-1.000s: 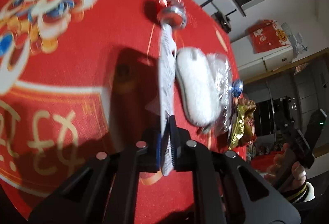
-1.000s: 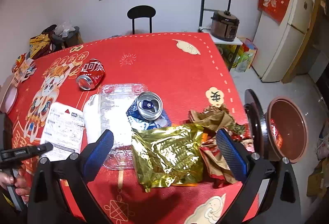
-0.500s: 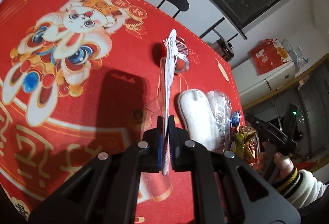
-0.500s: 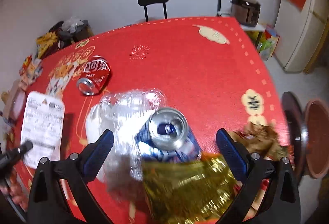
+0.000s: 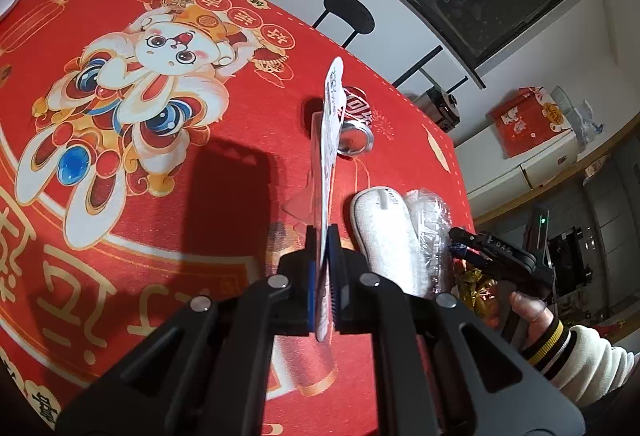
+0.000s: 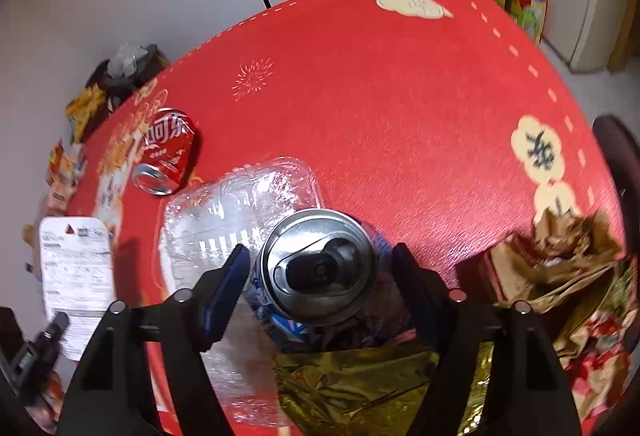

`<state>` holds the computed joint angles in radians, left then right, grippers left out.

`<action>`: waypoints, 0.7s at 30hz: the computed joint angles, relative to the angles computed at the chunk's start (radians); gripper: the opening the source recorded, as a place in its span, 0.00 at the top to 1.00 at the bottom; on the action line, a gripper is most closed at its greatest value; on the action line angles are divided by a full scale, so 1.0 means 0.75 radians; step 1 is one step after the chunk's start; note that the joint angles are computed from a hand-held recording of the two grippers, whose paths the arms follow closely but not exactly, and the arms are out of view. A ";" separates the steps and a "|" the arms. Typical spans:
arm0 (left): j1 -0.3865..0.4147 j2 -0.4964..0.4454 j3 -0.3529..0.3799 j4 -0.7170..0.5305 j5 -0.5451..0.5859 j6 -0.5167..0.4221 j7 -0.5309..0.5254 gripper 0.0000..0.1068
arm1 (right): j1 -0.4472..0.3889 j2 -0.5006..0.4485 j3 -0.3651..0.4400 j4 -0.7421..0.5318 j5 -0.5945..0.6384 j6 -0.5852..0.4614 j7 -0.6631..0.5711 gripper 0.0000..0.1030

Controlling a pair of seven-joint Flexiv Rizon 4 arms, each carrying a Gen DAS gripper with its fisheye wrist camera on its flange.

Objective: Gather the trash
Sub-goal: 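Grasp the white printed card with the left tool while the right tool grasps the blue crushed can, then drop the blue can into the bin with the right tool while the left tool drops the card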

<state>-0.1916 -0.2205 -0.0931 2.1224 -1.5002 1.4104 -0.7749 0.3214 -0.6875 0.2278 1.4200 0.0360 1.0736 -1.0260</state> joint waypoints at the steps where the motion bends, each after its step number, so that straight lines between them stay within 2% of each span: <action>1: 0.000 -0.001 -0.001 -0.003 -0.002 -0.003 0.004 0.91 | -0.006 0.003 0.008 0.004 0.017 0.012 0.007 0.39; 11: -0.008 0.003 -0.005 -0.031 -0.007 0.002 0.049 0.91 | -0.021 0.084 0.043 0.089 0.052 0.222 -0.024 0.40; 21: -0.018 0.025 -0.003 -0.046 0.007 0.031 0.072 0.91 | -0.053 0.136 0.098 0.101 0.067 0.401 -0.073 0.44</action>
